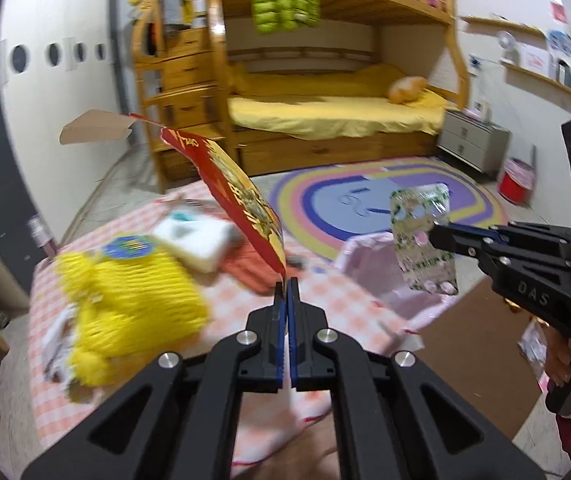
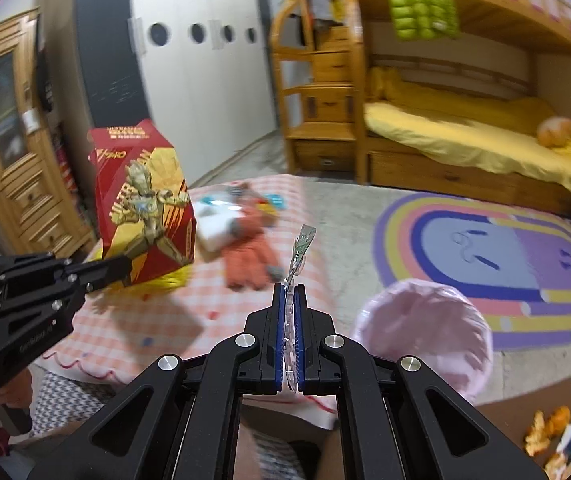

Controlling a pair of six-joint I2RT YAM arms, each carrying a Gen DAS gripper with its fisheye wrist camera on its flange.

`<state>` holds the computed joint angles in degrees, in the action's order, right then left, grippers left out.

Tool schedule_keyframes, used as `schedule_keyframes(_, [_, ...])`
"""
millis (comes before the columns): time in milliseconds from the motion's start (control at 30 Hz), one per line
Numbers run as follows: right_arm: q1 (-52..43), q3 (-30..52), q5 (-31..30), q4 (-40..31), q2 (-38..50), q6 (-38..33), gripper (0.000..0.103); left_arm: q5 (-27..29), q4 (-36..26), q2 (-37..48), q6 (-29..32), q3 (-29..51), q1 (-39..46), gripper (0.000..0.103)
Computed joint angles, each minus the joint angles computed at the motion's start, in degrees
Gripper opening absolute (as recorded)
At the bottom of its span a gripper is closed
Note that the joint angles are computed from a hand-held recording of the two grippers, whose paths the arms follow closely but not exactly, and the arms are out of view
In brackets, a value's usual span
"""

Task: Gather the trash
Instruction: 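Carry the snack wrapper and blister pack over the pink trash bin, then open both tools to drop the wrapper and blister pack into the bin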

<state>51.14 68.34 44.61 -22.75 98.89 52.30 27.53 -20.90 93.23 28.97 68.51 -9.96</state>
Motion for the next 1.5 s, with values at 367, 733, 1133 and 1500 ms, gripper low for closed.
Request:
schedule_keyframes(367, [-6.27, -21.20, -1.65, 4.75, -10.97, 11.10, 0.004, -6.25, -0.41, 13.33, -0.71, 9.07, -16.74, 0.000])
schedule_keyframes(733, [-18.74, -30.54, -10.12, 21.30, -8.32, 6.21, 0.009, -9.78, -2.74, 26.79, -1.22, 21.81, -23.20, 0.032])
schedule_keyframes(1133, [-18.28, -28.96, -10.81, 14.18, -8.81, 10.99, 0.040, -8.07, -2.24, 21.12, -6.03, 16.53, -15.44, 0.057])
schedule_keyframes(1500, [-5.19, -15.63, -2.46, 2.75, -9.04, 10.54, 0.040, -5.05, 1.40, 7.26, -6.46, 3.49, -3.80, 0.064])
